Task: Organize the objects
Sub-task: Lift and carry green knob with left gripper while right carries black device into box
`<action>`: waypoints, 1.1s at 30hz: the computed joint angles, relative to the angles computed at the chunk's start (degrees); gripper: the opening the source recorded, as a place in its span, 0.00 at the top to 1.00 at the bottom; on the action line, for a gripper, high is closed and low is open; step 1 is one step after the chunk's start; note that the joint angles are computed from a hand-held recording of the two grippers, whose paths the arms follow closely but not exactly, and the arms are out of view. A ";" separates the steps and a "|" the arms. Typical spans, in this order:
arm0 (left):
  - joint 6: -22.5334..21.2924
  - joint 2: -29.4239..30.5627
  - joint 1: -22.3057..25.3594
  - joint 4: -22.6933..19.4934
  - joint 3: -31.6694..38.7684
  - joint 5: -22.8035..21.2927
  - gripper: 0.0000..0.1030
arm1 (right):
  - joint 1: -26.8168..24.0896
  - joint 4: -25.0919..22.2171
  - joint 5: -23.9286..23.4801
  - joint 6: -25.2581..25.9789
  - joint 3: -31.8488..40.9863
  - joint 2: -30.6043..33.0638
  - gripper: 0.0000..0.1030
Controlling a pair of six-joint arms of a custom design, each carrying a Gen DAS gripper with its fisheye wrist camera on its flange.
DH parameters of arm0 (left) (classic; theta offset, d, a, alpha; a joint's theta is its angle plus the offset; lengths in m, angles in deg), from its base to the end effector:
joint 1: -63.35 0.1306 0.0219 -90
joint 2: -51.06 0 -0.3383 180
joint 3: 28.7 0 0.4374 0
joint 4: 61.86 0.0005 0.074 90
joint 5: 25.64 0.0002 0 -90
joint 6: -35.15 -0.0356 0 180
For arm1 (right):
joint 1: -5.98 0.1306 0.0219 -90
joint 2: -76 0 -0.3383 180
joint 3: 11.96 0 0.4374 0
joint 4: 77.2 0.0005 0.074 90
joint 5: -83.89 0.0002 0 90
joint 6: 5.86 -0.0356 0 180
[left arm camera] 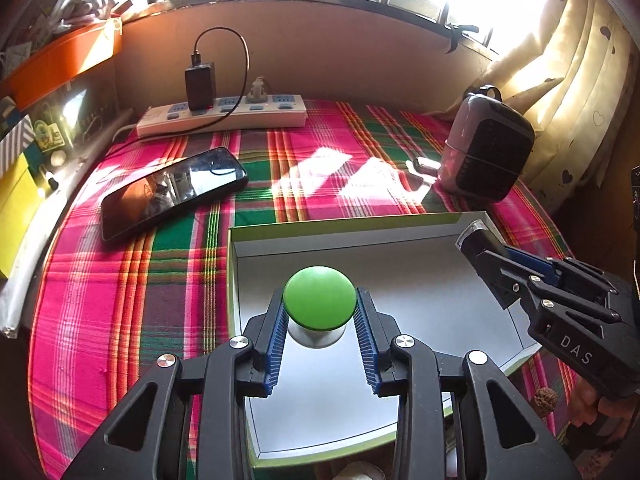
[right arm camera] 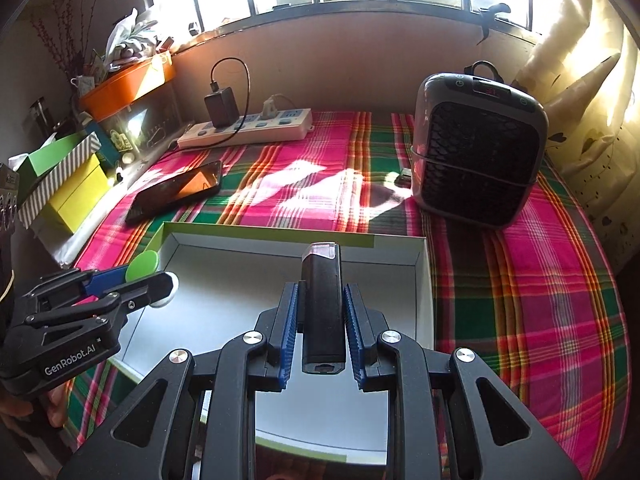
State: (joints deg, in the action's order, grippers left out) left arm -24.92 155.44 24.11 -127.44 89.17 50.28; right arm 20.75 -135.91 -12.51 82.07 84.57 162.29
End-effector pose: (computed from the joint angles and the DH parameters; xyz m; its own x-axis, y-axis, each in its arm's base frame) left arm 0.4681 -0.3718 0.4746 -0.7779 0.0105 -0.6282 0.1265 0.9820 -0.1402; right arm 0.4853 0.1315 0.4639 -0.7351 -0.1567 -0.6596 -0.2985 0.9484 0.1073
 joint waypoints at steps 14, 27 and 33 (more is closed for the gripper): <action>-0.74 5.27 1.36 -1.37 4.43 2.16 0.70 | 0.03 -1.38 1.85 0.37 2.54 4.48 0.77; -2.01 6.92 1.52 -2.36 6.07 1.89 0.70 | 0.23 -1.36 3.08 0.56 2.93 5.40 0.77; -1.88 7.06 1.48 -2.39 6.18 1.58 0.70 | 0.24 -0.91 3.31 0.25 2.62 5.32 0.77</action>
